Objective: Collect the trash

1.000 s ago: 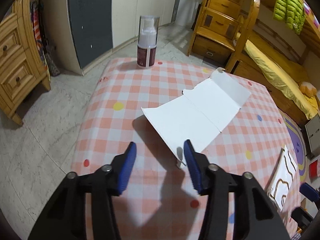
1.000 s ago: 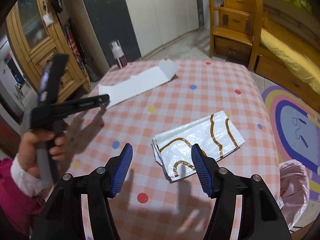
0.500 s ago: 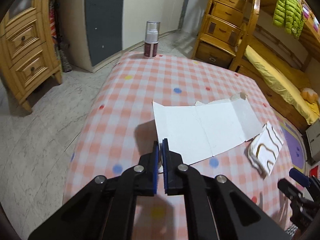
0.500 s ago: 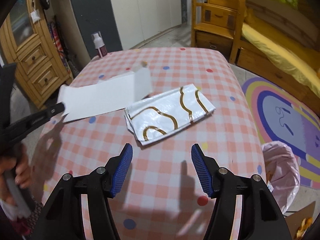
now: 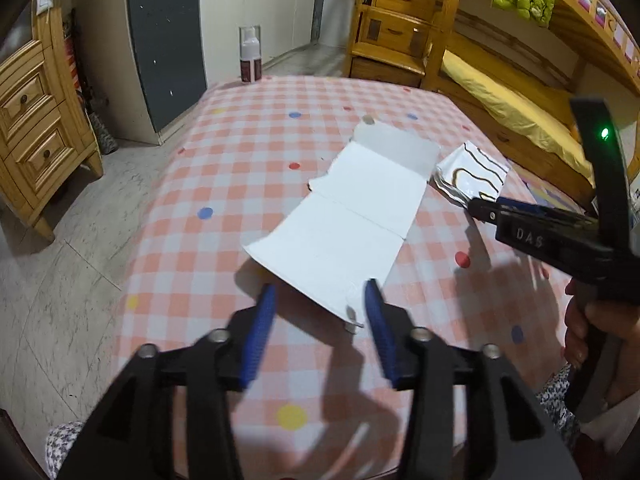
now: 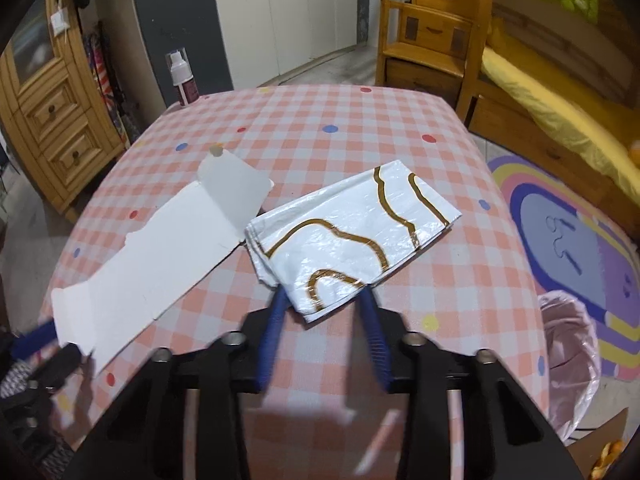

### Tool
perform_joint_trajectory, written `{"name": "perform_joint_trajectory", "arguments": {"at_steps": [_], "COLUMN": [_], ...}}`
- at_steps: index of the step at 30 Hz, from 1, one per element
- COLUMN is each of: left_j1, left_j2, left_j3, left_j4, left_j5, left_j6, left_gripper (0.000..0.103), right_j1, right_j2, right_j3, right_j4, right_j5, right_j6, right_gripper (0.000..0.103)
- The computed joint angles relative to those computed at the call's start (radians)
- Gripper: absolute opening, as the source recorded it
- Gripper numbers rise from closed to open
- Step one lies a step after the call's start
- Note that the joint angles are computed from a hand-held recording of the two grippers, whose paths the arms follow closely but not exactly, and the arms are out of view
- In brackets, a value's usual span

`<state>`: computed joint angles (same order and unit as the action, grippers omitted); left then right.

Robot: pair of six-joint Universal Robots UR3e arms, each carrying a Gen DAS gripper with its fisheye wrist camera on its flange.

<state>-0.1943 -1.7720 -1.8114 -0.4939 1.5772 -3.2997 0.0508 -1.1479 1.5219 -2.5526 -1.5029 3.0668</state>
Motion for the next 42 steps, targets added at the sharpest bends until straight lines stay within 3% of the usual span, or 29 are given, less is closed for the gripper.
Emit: {"name": "perform_joint_trajectory", "arguments": {"at_steps": [2,3,5,14,18,22,26,31,34,36,38,42], "left_j1": [0.016,0.030,0.053,0.005,-0.003,0.004,-0.001,-0.024,-0.042,-0.055,-0.043,0.012], "left_j2": [0.023,0.032,0.032,-0.121,-0.142,-0.127,-0.106,-0.066,-0.027,-0.018,-0.014,-0.042], "left_j3": [-0.013,-0.017,-0.005,0.100,0.080,0.013,-0.056,-0.087,-0.128,-0.139,-0.151,-0.116], "left_j4": [0.019,0.027,0.018,0.055,0.080,0.140,0.221,0.208,0.209,0.224,0.257,0.228], "left_j5": [0.000,-0.009,-0.039,0.008,-0.002,-0.050,-0.070,-0.065,-0.071,-0.022,0.013,0.002], "left_j6": [0.004,0.014,0.048,0.214,0.250,0.272,0.270,0.260,0.271,0.251,0.227,0.216], "left_gripper": [0.063,0.067,0.084,0.096,0.096,0.096,0.087,0.074,0.074,0.081,0.094,0.096], "right_j1": [-0.007,-0.010,-0.016,-0.121,-0.162,-0.184,-0.209,-0.231,-0.257,-0.271,-0.282,-0.295], "right_j2": [-0.022,-0.041,-0.082,-0.348,-0.433,-0.509,-0.580,-0.636,-0.660,-0.671,-0.681,-0.698], "right_j3": [0.024,0.044,0.094,0.353,0.408,0.452,0.502,0.545,0.562,0.572,0.577,0.586], "right_j4": [0.006,0.011,0.011,0.089,0.142,0.153,0.136,0.134,0.138,0.140,0.142,0.144], "right_j5": [0.018,0.021,0.019,0.082,0.123,0.151,0.200,0.235,0.257,0.269,0.279,0.292], "right_j6": [-0.021,-0.036,-0.062,-0.160,-0.197,-0.190,-0.164,-0.165,-0.169,-0.168,-0.167,-0.168], "right_gripper": [0.013,0.010,0.009,0.009,0.014,0.032,0.032,0.032,0.032,0.032,0.032,0.032]}}
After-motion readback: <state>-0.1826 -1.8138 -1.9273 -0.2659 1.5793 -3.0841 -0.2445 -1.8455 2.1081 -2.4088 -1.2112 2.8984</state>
